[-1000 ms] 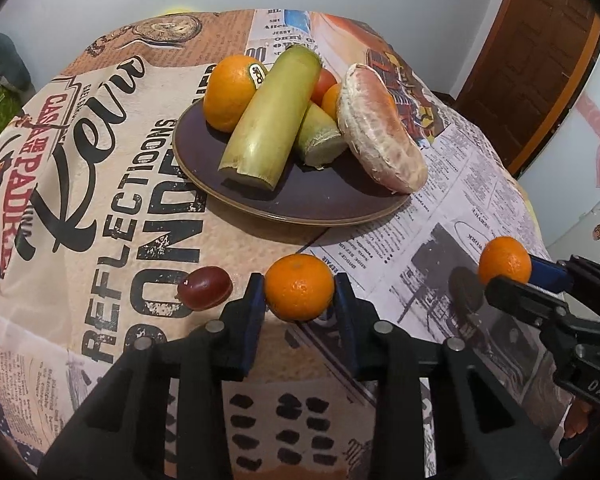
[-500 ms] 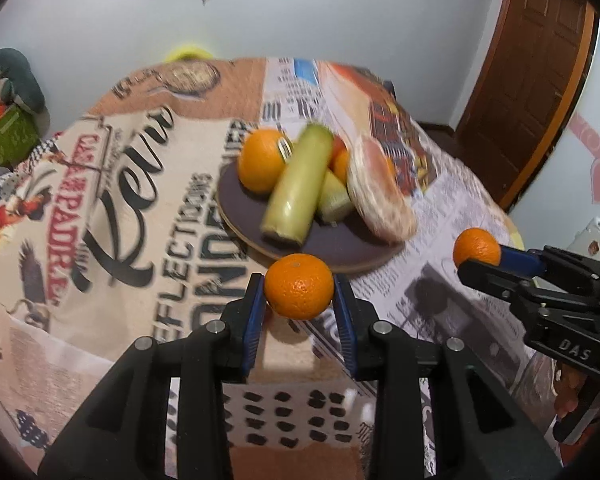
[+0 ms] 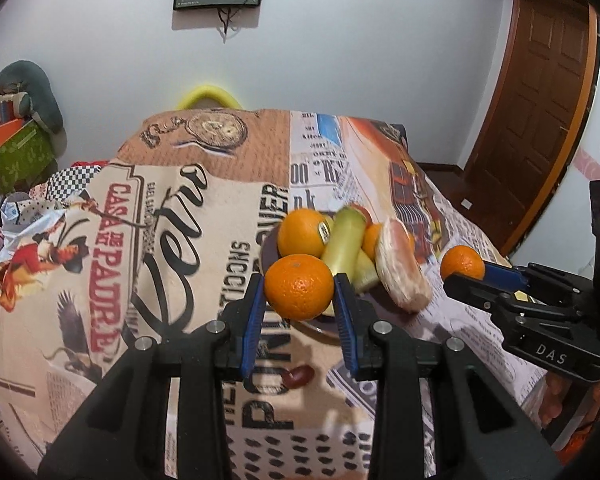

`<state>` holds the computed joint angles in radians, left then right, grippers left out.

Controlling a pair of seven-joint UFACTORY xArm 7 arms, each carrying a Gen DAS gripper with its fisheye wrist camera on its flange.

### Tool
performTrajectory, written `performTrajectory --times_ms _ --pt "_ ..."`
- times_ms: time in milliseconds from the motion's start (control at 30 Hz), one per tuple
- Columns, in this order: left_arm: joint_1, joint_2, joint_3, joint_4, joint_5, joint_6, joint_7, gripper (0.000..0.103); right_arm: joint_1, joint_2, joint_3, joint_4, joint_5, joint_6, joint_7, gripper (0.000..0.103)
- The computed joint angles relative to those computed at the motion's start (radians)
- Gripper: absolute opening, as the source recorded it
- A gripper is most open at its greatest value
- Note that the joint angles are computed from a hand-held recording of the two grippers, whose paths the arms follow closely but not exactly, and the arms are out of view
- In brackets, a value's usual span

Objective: Organize fruits
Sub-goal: 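Carry both mandarins onto the plate and open both tools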

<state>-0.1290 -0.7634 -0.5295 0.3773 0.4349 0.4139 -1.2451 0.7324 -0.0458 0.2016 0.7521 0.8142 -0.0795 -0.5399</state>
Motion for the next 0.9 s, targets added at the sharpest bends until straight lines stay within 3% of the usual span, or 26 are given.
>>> performTrajectory --times_ms 233,500,667,800,900 --pt "0.065 0.048 0.010 0.010 0.033 -0.058 0.018 0.034 -0.035 0.065 0.054 0.091 0.173 0.003 -0.176 0.035" --pt "0.161 0.163 -0.017 0.030 0.079 -0.144 0.011 0.034 -0.061 0.135 0.057 0.102 -0.080 0.000 0.029 0.035" --pt "0.188 0.257 -0.004 0.040 0.099 -0.193 0.011 0.034 -0.147 0.169 0.138 0.116 -0.101 0.017 0.040 0.035" --pt "0.209 0.302 -0.005 0.049 0.121 -0.222 -0.004 0.034 -0.139 0.179 0.124 0.107 -0.212 0.007 0.117 0.037" --pt "0.230 0.324 -0.011 0.058 0.138 -0.244 -0.022 0.034 -0.205 0.185 0.192 0.113 -0.225 0.012 0.106 0.037"
